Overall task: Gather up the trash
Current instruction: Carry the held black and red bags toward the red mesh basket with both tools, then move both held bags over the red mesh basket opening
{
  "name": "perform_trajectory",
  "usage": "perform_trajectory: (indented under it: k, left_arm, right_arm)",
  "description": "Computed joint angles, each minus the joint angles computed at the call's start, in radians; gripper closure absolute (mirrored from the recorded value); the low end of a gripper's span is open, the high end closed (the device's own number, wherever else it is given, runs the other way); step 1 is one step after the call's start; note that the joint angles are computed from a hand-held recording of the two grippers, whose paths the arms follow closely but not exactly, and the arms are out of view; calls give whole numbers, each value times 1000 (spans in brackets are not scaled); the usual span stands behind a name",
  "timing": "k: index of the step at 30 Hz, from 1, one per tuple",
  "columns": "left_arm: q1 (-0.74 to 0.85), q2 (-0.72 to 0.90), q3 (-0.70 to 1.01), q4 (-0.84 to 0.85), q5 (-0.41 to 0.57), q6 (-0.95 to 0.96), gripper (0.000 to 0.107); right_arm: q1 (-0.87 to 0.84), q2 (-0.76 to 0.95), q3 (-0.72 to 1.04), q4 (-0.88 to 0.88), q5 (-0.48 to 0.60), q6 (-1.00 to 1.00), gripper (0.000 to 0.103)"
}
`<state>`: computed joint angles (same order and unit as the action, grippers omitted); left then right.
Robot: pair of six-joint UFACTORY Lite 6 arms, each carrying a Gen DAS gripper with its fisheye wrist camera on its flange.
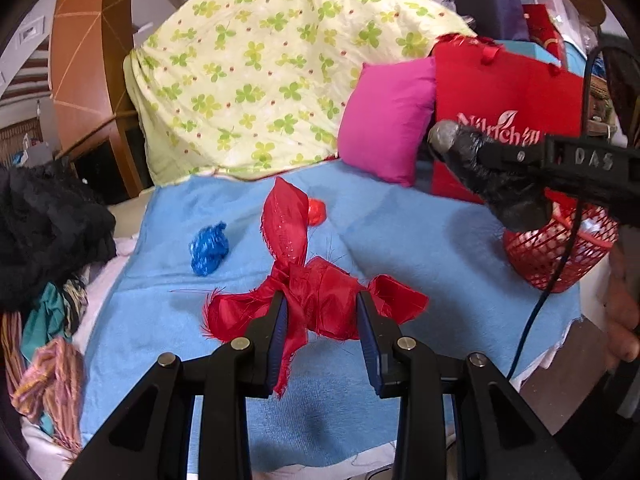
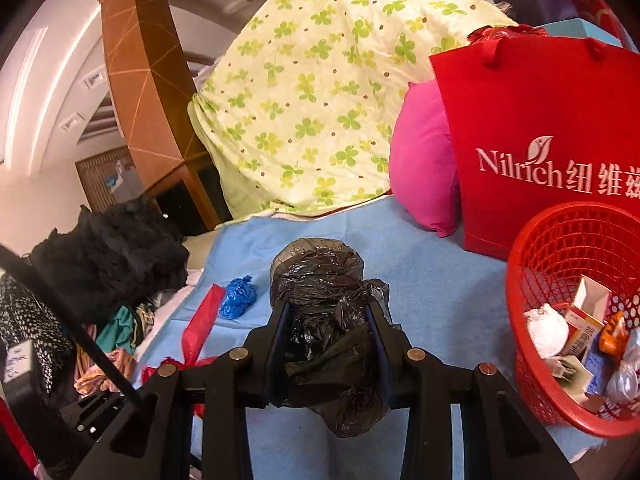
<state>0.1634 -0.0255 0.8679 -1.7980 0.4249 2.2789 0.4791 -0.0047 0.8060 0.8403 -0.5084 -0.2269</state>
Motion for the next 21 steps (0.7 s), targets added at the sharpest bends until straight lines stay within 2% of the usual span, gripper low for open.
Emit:
perform_trajectory:
  k: [3,9,15,21]
  left_arm:
    - [9,-81,-18,125,30,-145,71]
    - [-16,-210,-48,259,56,-326,71]
    - [-96,-264,-39,344,-22,-476,70]
    - [-181,-281,-31,376,-116,-543,70]
  right_arm:
    - [5,-66,-62,-26,-23,43,63]
    - [2,-198,-176,-64,-56,98,63]
    - [-37,-287,-242,-106,-55,143,63]
    - [-68,-333,-273,-133,-51,165,62]
